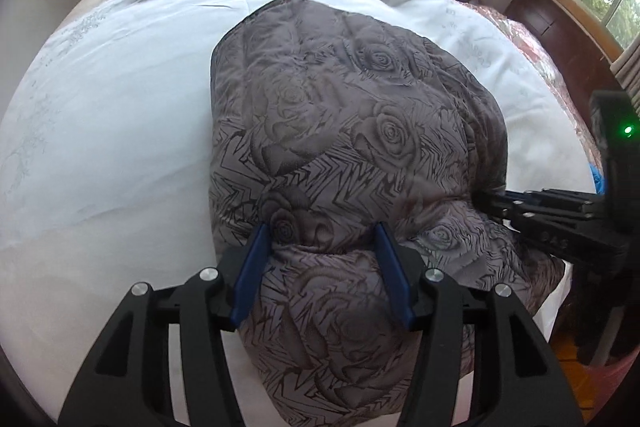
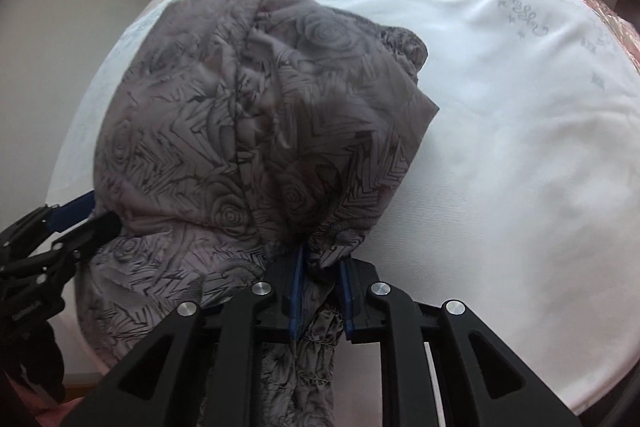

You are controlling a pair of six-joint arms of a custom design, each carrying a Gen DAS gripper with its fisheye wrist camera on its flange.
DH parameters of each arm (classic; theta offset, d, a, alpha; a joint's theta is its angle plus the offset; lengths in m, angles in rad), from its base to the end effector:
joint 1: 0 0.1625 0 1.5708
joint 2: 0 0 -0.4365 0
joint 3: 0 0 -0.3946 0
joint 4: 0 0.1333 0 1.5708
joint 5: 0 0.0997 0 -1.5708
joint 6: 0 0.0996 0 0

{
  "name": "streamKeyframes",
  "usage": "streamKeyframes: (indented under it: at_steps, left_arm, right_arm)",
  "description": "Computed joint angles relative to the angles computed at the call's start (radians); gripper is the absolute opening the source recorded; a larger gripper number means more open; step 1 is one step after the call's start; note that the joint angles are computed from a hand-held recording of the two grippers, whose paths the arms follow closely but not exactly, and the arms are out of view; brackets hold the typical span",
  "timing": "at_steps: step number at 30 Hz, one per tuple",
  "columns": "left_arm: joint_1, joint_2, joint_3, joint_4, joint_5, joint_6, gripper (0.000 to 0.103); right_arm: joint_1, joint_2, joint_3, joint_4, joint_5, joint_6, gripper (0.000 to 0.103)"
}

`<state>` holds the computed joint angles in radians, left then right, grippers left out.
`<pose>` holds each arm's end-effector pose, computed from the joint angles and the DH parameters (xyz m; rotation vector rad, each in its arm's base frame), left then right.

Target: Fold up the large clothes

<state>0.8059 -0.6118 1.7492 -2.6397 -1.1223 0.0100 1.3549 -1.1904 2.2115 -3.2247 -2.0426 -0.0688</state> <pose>-0.2995 -0.5669 -0.0413 1.0383 2.4886 -0.1408 -0.0214 -0.5083 0.2188 -0.3798 -2.4782 0.7248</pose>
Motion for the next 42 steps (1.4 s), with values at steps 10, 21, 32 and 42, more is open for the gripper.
streamKeyframes:
  at_steps: [10,21,32,42]
  left_arm:
    - [0.006,-0.023,-0.036,0.031,-0.016,-0.041,0.052]
    - [0.006,0.035,-0.130,0.041,0.010,-0.045,0.052]
    - [0.046,0.067,-0.209,0.139,-0.031,-0.059,0.056]
    - [-0.001,-0.092,-0.001,0.063,-0.037,-0.053,0.053]
  right_arm:
    - [0.114,-0.036,-0.038,-0.020,-0.170,-0.035,0.030]
    - [0.096,0.071,-0.218,0.077,-0.116,-0.028,0.030]
    - [0.062,0.016,-0.154,0.049,-0.018,0.007,0.031]
    - [0.156,-0.059,0.006,0.016,-0.058,-0.044,0.030]
